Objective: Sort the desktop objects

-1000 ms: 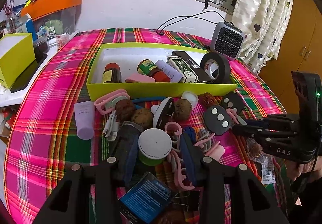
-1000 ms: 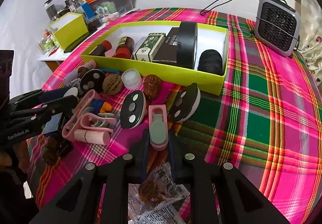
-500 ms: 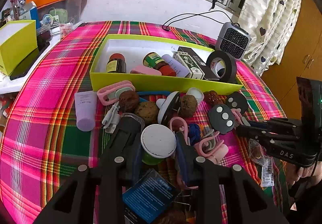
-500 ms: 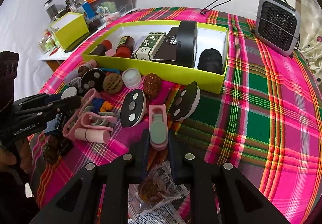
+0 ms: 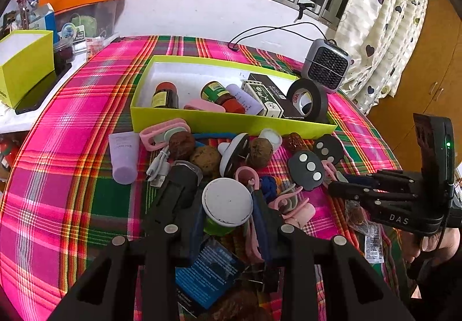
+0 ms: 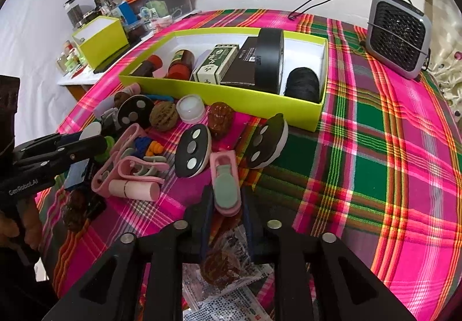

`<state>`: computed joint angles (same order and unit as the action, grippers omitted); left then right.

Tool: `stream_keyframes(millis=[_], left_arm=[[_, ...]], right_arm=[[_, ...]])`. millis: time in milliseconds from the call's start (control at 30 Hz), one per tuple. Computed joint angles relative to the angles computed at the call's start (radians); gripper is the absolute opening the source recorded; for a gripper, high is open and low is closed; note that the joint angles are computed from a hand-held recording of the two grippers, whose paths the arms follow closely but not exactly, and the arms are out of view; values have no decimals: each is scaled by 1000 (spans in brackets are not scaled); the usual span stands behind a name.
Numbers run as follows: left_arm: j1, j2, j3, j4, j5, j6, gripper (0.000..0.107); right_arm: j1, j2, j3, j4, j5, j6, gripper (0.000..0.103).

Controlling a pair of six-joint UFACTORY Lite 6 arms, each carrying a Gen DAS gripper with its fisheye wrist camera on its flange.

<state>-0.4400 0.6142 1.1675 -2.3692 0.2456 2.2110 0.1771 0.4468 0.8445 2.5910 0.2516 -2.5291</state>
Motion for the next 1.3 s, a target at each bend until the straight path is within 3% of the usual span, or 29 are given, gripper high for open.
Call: stream_keyframes(millis=[333, 467, 1300], left_arm=[[-4, -14, -14, -25, 4, 24, 32], [-7, -26, -22, -51, 3, 47, 32], [-38, -125, -90, -251, 1, 217, 32]], right_arm=[[10, 29, 41, 25, -16, -36, 24], [16, 24, 32, 23, -10, -39, 18], [26, -161, -116, 32, 40, -21, 18]])
